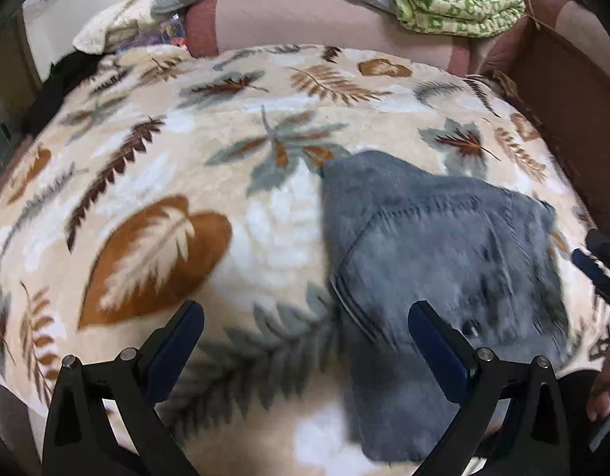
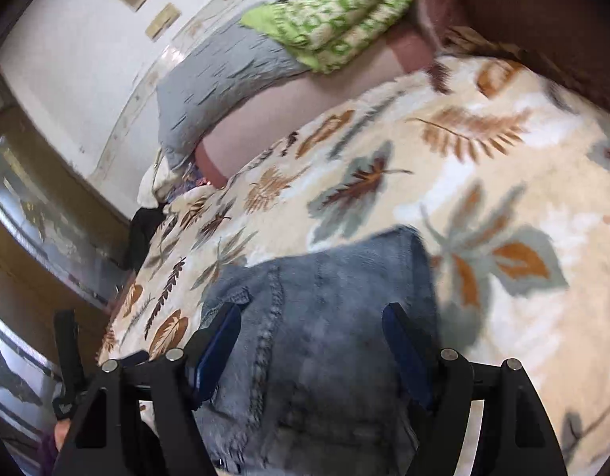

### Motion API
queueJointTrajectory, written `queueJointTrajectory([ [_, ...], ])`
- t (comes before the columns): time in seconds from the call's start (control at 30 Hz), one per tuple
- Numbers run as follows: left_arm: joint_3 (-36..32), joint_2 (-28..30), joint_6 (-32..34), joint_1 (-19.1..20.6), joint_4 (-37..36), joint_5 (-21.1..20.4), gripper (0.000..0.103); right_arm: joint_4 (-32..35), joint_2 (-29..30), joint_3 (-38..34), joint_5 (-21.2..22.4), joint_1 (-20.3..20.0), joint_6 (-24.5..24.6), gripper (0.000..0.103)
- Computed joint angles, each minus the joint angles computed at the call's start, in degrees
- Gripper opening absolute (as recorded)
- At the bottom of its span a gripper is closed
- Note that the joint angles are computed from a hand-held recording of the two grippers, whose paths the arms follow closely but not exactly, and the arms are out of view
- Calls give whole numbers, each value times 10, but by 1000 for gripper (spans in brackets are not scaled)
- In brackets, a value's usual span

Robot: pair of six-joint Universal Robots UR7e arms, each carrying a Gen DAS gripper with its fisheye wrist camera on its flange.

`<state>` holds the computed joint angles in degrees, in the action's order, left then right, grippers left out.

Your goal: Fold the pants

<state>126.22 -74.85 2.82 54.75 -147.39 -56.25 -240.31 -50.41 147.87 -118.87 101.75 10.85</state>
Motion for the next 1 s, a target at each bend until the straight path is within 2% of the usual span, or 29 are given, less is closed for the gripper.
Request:
queueJointTrajectory([
  [0.13, -7, -17, -12, 17, 43, -59, 103, -45, -10, 53, 35, -26, 24, 78],
  [0.17, -10, -17, -17, 22, 53, -70, 103, -48, -13, 66, 54, -41, 33, 78],
  [0.23, -10, -17, -25, 24, 61, -74, 103, -54, -20, 94, 124, -93, 56, 78],
  [0.3, -10, -16, -24, 26, 65, -80, 103, -47, -26, 104, 156, -118, 57, 78],
  [0.37, -9, -18, -21, 27, 68, -88, 103, -38, -29, 104, 145, -118, 60, 78],
  [0.47, -11, -16, -15, 32, 73, -108, 103, -27, -32, 109, 187, -146, 61, 78],
  [0.5, -11, -13, -17, 33, 75, -110, 103, -19, -34, 107, 189, -150, 63, 78],
  [0.63, -18, -4, -25, 40, 82, -121, 103, 46, -49, 89, 185, -154, 70, 78],
  [0.83, -28, 18, -25, 49, 76, -130, 103, 57, -37, 73, 202, -159, 57, 82],
  [1.0, -29, 33, -11, 49, 62, -154, 103, 82, -30, 50, 221, -157, 54, 83],
])
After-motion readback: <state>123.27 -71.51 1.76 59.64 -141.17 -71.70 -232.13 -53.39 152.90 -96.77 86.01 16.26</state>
